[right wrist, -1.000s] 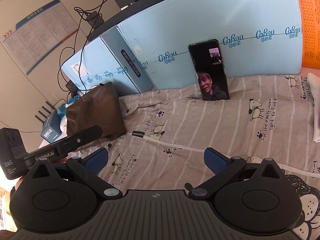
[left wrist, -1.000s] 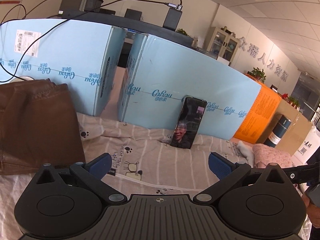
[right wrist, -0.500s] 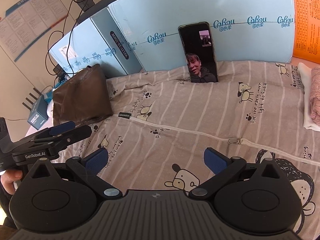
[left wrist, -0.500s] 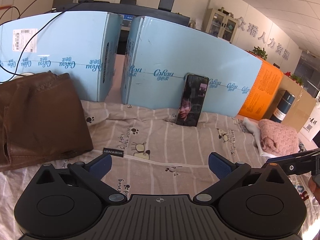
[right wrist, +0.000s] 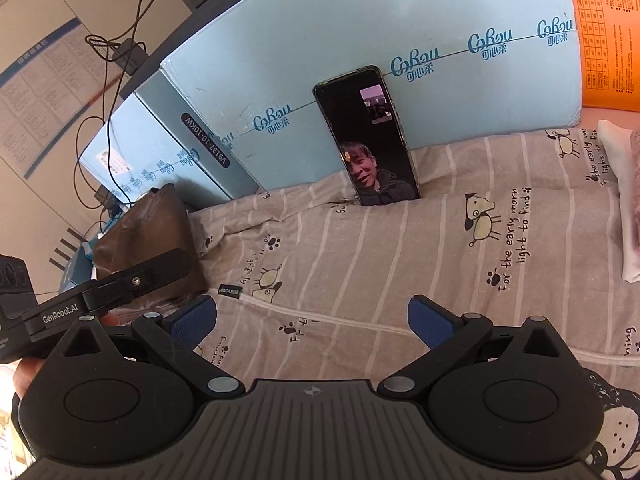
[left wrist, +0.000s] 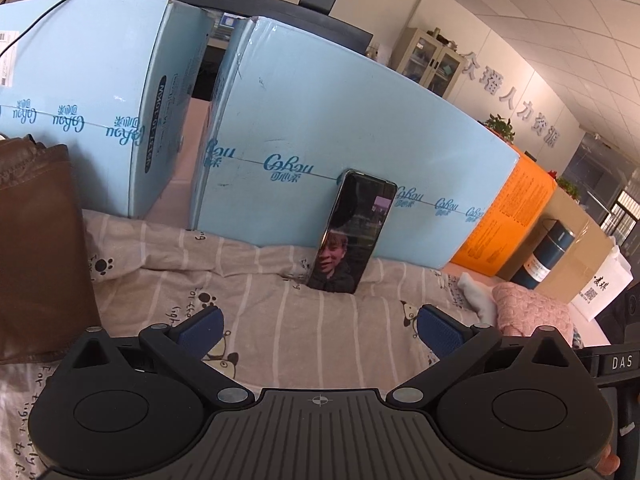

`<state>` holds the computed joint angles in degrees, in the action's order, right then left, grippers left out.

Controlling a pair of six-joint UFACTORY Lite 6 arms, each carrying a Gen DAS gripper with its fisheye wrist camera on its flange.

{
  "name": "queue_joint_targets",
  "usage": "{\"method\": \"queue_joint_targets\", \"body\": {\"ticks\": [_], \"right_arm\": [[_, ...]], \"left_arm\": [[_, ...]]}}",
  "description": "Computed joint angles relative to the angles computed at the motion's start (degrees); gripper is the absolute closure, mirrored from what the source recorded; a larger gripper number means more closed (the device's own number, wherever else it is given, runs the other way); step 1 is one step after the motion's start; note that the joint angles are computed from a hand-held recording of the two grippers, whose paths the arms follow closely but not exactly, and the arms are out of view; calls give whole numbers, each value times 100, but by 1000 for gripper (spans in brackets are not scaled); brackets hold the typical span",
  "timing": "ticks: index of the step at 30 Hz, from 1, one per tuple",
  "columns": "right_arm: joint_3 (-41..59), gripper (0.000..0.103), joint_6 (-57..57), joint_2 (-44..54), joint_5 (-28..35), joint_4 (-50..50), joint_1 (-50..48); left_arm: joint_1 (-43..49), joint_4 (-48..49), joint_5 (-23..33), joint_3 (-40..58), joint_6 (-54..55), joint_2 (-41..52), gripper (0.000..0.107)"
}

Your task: Fold clothes

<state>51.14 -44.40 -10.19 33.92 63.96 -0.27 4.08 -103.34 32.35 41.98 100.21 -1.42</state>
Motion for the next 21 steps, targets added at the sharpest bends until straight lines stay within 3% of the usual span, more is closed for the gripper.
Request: {"method": "queue_joint_targets", "body": {"ticks": [6, 13, 21], "right_arm": [[376, 0, -1367, 671, 661, 1953, -435], [412, 0, -2329, 991, 728, 3681, -456], [357, 9, -2701, 1491, 889, 4281, -644]], "left_arm": [[-43, -314, 565, 572, -161, 699, 4], [-114, -564, 1442, 1276, -512, 1650, 4], [61, -704, 1975, 1602, -478, 2307, 4]]}}
